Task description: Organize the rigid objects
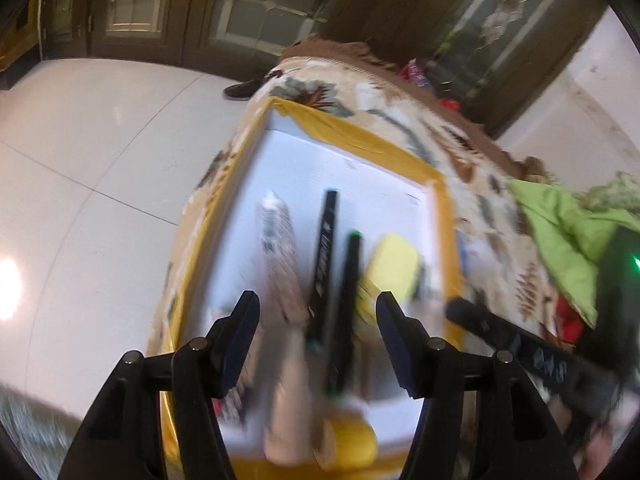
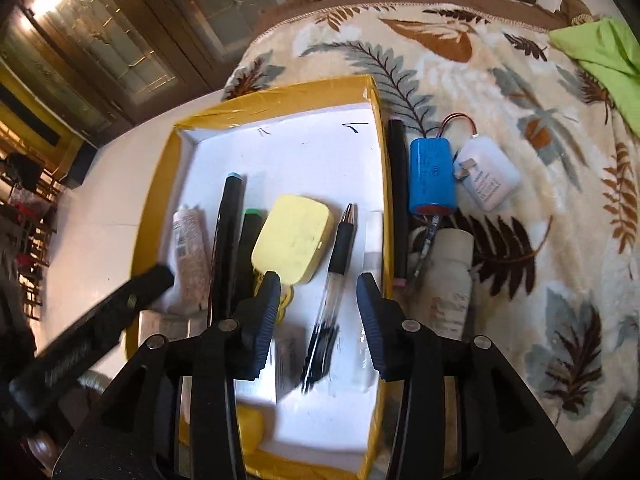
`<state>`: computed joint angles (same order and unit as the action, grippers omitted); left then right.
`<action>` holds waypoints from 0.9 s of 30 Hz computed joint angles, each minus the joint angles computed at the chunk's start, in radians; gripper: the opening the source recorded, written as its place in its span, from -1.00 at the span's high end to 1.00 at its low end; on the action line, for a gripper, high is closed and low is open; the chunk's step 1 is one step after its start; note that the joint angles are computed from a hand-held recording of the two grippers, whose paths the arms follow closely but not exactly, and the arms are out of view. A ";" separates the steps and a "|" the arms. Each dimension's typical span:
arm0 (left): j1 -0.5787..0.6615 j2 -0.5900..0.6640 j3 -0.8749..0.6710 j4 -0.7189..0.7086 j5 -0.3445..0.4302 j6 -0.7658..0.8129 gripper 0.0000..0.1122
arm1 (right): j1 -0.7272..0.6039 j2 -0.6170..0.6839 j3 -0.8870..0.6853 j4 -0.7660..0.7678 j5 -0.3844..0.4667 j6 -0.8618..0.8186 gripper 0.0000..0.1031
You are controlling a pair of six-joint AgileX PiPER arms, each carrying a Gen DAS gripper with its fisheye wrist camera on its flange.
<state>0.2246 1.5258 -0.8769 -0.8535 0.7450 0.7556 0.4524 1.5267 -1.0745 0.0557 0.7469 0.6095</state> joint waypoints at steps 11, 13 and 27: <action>0.064 -0.195 0.205 -0.052 0.178 0.205 -0.08 | -0.259 -0.125 0.106 0.274 0.118 -0.290 0.23; 0.050 -0.221 0.227 -0.053 0.171 0.222 -0.08 | -0.267 -0.121 0.105 0.218 0.143 -0.268 0.23; 0.072 -0.176 0.190 -0.032 0.207 0.200 -0.08 | -0.300 -0.139 0.125 0.193 0.112 -0.189 0.23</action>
<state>0.2962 1.3497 -0.6867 -0.8853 0.9522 0.9559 0.1521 1.3881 -0.9492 0.2486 0.8589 0.4208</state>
